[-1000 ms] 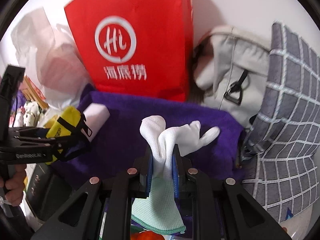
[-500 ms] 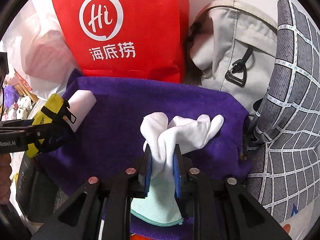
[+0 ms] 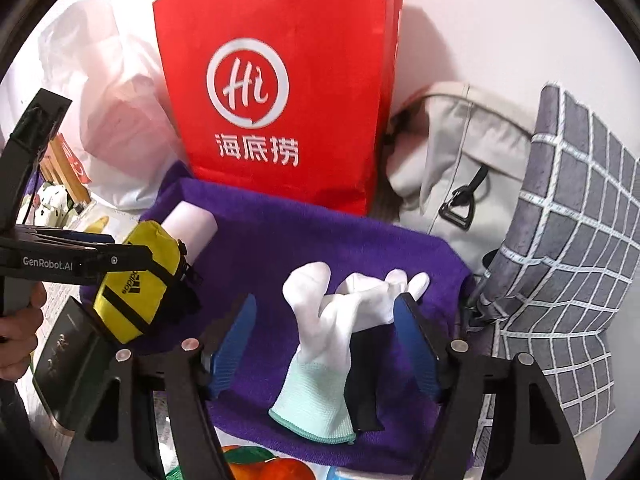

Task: Organize soft objects
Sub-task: 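Grasp the green tissue pack on the bed with the right tool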

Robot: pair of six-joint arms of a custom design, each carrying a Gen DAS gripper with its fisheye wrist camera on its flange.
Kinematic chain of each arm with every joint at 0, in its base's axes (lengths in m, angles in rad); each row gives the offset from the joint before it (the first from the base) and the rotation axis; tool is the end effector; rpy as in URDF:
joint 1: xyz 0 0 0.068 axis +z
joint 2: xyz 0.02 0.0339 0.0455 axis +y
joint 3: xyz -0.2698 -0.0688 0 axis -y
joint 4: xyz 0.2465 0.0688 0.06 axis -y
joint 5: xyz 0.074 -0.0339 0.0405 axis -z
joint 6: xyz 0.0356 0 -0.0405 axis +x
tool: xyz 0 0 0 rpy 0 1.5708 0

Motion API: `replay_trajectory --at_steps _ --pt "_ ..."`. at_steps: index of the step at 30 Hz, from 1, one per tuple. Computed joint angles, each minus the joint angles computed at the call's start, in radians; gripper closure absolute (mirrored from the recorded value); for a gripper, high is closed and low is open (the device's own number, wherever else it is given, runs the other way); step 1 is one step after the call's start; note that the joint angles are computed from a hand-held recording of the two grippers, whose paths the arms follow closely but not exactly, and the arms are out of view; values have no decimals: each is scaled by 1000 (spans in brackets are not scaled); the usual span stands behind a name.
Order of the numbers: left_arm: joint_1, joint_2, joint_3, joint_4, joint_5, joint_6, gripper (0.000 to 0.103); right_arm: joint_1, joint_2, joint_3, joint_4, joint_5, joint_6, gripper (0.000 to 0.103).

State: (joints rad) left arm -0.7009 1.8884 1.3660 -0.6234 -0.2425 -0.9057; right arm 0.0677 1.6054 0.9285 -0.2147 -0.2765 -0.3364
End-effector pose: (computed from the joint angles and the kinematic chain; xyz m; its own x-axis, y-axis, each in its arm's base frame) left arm 0.3055 -0.2466 0.1999 -0.8628 -0.2714 -0.4266 -0.2082 0.9596 -0.1894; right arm 0.3257 0.0318 0.1913 -0.6548 -0.3627 -0.6631 -0.4792 0.8777 -0.0069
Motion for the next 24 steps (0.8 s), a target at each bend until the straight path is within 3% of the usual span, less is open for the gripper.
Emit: replay_trajectory --at_steps 8,17,24 --pt "-27 -50 -3 -23 -12 3 22 -6 -201 -96 -53 -21 23 32" --pt "-93 -80 40 -53 -58 17 22 -36 -543 -324 -317 -55 -12 32" --pt "-135 -128 40 -53 -86 26 22 -109 -759 -490 -462 -137 85 25"
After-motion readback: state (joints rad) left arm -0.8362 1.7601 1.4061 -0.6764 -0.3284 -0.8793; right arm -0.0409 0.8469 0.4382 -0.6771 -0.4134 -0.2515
